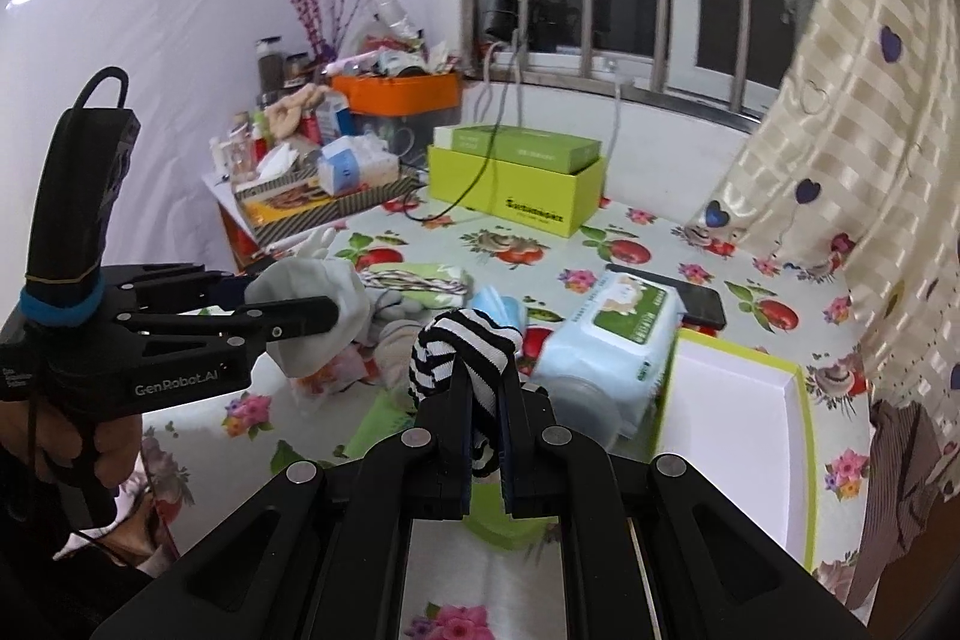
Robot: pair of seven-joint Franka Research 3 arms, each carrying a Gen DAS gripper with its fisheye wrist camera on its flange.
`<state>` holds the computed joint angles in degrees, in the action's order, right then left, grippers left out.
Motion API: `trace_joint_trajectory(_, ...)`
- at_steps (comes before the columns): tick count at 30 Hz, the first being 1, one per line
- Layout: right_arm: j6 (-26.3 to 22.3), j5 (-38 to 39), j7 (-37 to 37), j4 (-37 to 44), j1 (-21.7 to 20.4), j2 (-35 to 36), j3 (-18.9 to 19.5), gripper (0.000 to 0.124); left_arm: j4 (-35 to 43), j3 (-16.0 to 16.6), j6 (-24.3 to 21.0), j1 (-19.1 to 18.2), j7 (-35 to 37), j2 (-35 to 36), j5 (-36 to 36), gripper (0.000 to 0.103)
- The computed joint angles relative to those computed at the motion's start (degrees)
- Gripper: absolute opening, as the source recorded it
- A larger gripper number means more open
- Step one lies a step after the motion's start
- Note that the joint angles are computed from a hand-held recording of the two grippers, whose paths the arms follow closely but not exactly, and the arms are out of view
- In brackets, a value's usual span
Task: Organize soft objects
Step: 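Carry the glove and striped sock over the white tray with both grippers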
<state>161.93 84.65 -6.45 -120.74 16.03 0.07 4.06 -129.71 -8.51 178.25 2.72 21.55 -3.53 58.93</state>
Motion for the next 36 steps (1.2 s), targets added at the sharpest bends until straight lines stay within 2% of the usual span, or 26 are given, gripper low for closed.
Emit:
trace_joint_trajectory(11,-1.2,4.46,0.19,1.71,-4.07,1.39,-2.45,0.007,5.31,0.35,0.86,-5.28,13.91,5.41,-13.03,0.036)
trace_joint_trajectory(17,-1.26,2.68,3.3,3.89,-6.63,4.29,-2.97,0.007,8.82,0.58,0.11,-8.14,21.26,8.56,-19.71,0.036)
trace_joint_trajectory(28,4.27,-4.45,11.54,8.77,-10.47,12.33,-1.54,0.007,15.88,-1.88,-2.89,-10.87,35.75,14.81,-32.69,0.037)
trace_joint_trajectory(32,3.48,-13.02,20.61,10.52,-11.98,15.74,-1.53,0.008,20.03,-3.22,-5.68,-11.75,40.09,18.15,-36.27,0.037)
trace_joint_trajectory(34,2.7,-17.99,25.5,10.84,-12.62,16.95,-1.67,0.014,21.93,-3.54,-7.27,-12.37,41.77,19.73,-37.68,0.037)
trace_joint_trajectory(36,2.8,-21.61,28.85,10.64,-13.14,17.55,-1.45,0.031,23.51,-3.68,-8.63,-13.02,43.04,21.09,-38.77,0.037)
